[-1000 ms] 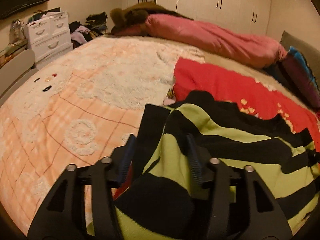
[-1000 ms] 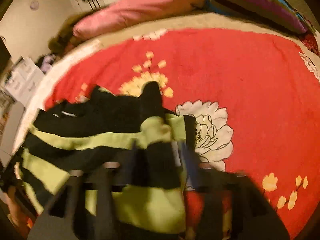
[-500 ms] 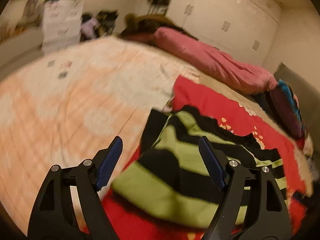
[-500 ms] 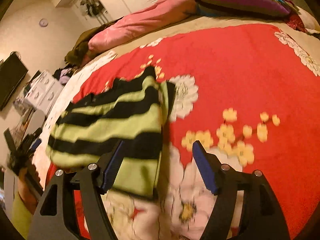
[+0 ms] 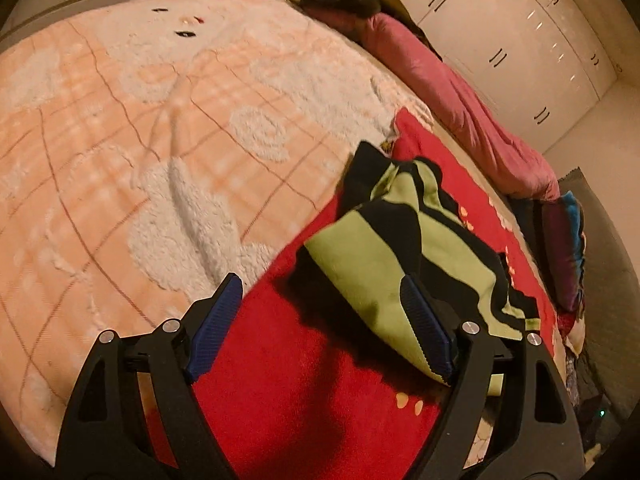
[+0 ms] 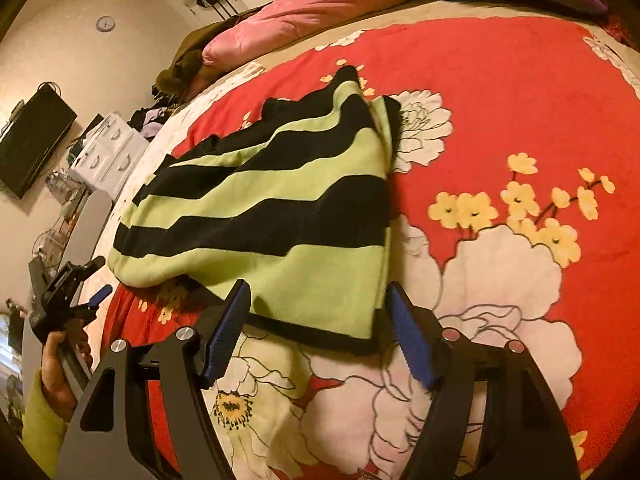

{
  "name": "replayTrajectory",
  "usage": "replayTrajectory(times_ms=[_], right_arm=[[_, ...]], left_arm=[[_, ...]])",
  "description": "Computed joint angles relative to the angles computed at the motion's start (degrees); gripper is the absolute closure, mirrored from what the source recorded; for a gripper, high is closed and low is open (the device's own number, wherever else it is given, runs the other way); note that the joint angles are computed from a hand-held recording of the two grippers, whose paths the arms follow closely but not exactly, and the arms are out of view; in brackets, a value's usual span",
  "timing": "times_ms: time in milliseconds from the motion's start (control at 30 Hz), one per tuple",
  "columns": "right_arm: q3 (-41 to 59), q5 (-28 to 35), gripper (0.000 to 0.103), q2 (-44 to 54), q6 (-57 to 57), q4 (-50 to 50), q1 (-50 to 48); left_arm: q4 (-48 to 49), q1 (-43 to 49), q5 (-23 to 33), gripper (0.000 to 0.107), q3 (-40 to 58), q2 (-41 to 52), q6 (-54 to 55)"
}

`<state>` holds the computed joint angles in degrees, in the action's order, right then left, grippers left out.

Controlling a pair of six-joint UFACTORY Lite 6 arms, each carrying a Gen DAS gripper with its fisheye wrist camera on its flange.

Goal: Fold small clothes

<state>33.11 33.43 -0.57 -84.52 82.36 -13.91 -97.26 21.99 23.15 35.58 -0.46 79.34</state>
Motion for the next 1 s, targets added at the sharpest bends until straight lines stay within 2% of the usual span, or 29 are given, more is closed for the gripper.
replayTrajectory(times_ms=[133, 167, 200, 233, 300, 333, 367, 400, 433, 467, 500, 567, 633, 667, 700, 767, 867, 1000], right_arm=[[-0.5, -1.5, 0.035, -1.0, -1.1, 0.7, 1.8], [-0.6, -1.2, 0.034, -0.9, -1.5, 0.9, 1.7], [-0.5, -0.9, 0.033, -0.7, -1.9, 1.4, 1.6], [-0.4, -0.8, 0.033, -0.3, -2.1, 1.7, 1.6], [-0.2, -1.0, 0.033, 0.4, -2.5, 2.4, 2.0], [-0.2, -1.0, 0.034, 0.6, -2.7, 2.5, 2.1], [-0.2, -1.2, 0.035, 0.7, -2.7, 2.5, 2.6], [-0.1, -1.4, 0.039, 0.8, -2.5, 2.2, 2.9], [0.3, -1.5, 0.043, 1.2, -2.3, 1.9, 3.2], [0.5, -1.3, 0.056, 1.4, -2.1, 1.5, 3.1], [0.7, -0.7, 0.075, 1.7, -2.0, 0.9, 2.6], [1.6, 0.5, 0.090, 1.9, 0.0, -2.1, 0.9], [1.8, 2.5, 0.092, -0.4, 2.1, -6.2, -0.9], [1.8, 1.4, 0.093, -1.9, 4.1, -8.8, -0.5], [1.8, -2.0, 0.100, -3.6, 8.5, -13.2, 1.0], [2.4, -4.7, 0.100, -3.2, 13.7, -18.9, 1.9], [1.2, -6.4, 0.099, -1.9, 11.7, -17.4, 2.8], [1.0, -7.0, 0.094, -2.0, 13.0, -18.1, 3.3]], left_arm=[[-0.6, -1.2, 1.9, 0.034, 1.3, 3.0, 1.2], [-0.8, -1.6, 2.7, 0.038, 2.0, 4.0, 1.5], [-0.8, -1.9, 3.4, 0.045, 2.6, 4.8, 1.8], [-0.7, -2.1, 4.0, 0.058, 3.1, 5.4, 2.1], [-0.5, -3.6, 3.1, 0.073, 3.9, 6.2, 2.7], [-0.7, -3.9, 3.2, 0.088, 4.3, 6.6, 3.1], [-1.0, -3.9, 3.5, 0.098, 4.5, 6.8, 4.0], [-1.9, -3.9, 3.7, 0.102, 4.7, 6.9, 5.3], [-2.9, -4.0, 3.6, 0.104, 4.7, 6.7, 6.8], [-4.5, -4.2, 3.0, 0.105, 4.5, 6.0, 8.5], [-7.5, -4.3, 2.5, 0.105, 4.0, 4.4, 11.6], [-10.3, -4.7, 1.0, 0.105, 4.1, 2.8, 14.3], [-10.4, -4.7, 0.4, 0.105, 4.9, 3.0, 14.0], [-9.7, -4.6, 0.2, 0.105, 5.4, 3.7, 12.9], [-8.4, -4.5, -0.3, 0.105, 5.8, 4.9, 11.2], [-5.1, -4.2, -1.2, 0.104, 6.5, 6.9, 7.9], [-4.0, -3.8, -1.4, 0.100, 6.4, 8.1, 7.5], [-7.5, -6.1, -5.7, 0.096, 5.6, 6.5, 12.5]])
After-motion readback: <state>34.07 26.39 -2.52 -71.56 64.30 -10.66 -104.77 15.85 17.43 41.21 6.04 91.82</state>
